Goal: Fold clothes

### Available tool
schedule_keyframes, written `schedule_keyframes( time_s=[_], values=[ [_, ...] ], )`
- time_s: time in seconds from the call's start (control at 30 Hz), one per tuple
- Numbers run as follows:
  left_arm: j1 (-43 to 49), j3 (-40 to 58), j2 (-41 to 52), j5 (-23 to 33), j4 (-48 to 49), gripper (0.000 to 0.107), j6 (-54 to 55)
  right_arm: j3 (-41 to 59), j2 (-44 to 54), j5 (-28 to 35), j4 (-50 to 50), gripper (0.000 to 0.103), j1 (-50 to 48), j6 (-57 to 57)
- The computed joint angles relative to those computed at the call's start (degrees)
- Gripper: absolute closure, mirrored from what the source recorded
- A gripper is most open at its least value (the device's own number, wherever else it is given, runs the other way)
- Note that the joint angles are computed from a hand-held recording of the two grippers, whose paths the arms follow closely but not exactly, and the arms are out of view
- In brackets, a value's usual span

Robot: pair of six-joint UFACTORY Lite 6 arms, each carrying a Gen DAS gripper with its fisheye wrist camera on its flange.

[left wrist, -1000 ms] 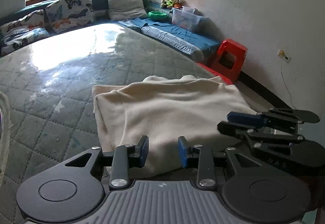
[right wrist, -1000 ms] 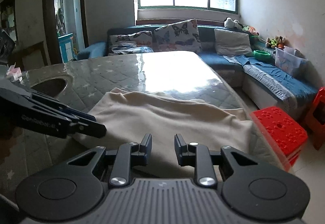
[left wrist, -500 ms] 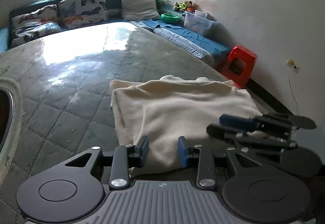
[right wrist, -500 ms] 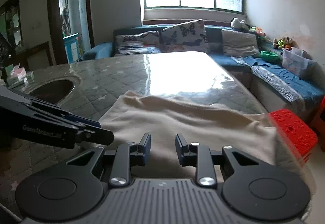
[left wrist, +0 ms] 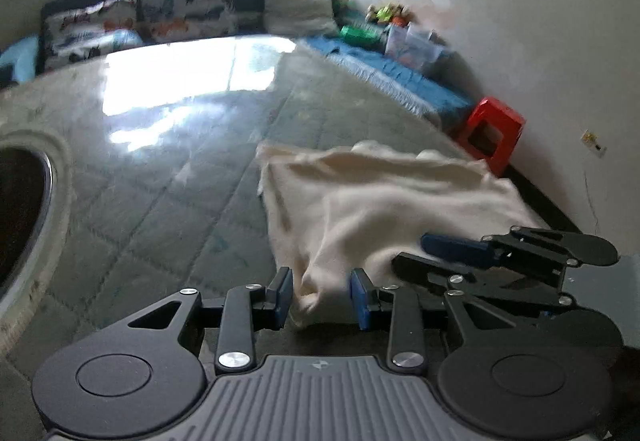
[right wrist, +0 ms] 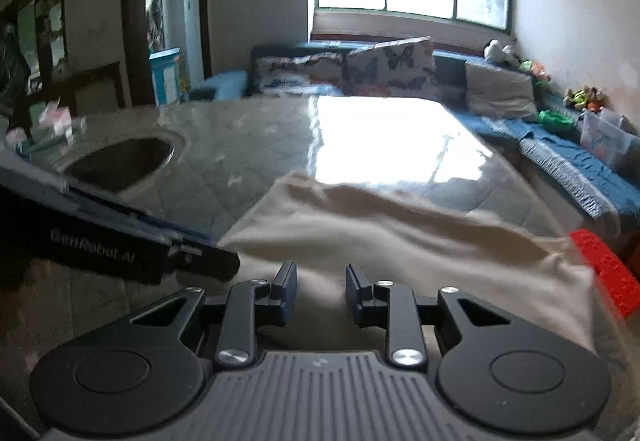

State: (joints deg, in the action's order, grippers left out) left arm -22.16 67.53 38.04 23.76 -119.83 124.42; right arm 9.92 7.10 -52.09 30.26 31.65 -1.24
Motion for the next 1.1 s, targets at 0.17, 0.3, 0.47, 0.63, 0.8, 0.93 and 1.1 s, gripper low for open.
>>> schedule_keyframes(
  time_s=[0.17, 0.3, 0.47, 0.63, 0.8, 0.93, 1.1],
  values=[
    [0.29, -1.32, -0.65, 0.66, -1.59, 0.068, 1.88, -2.47, -4.88, 0.47, 6.78, 0.065, 4.76, -1.24],
    [0.76, -2.72, -1.76, 0.50, -0.30, 0.059, 0.30, -3.92, -7.99, 1.38, 14.58, 0.056, 9.04, -2.95],
    [1.35, -5.95, -4.02, 0.14, -2.60, 0.040, 2.83, -5.74, -9.68, 1.49, 22.39, 0.046, 13.70, -0.78],
    [1.74, -9.47, -6.59, 0.40, -4.77, 0.027, 5.72, -6.87, -11.89, 1.46, 31.81, 0.033, 19.11, -1.17],
    [2.19, -13.26, -9.10, 1.45, -7.87, 0.012, 9.94, -7.02, -13.03, 1.71, 38.97, 0.025, 23.79, -2.14],
    [2.82, -14.99, -10.14, 1.87, -8.06, 0.008, 10.36, -6.80, -12.40, 1.68, 43.23, 0.024, 27.20, -0.77],
    [3.41, -17.44, -11.68, 2.67, -9.22, 0.004, 12.07, -6.55, -11.89, 1.07, 48.59, 0.018, 31.47, 0.15]
  ],
)
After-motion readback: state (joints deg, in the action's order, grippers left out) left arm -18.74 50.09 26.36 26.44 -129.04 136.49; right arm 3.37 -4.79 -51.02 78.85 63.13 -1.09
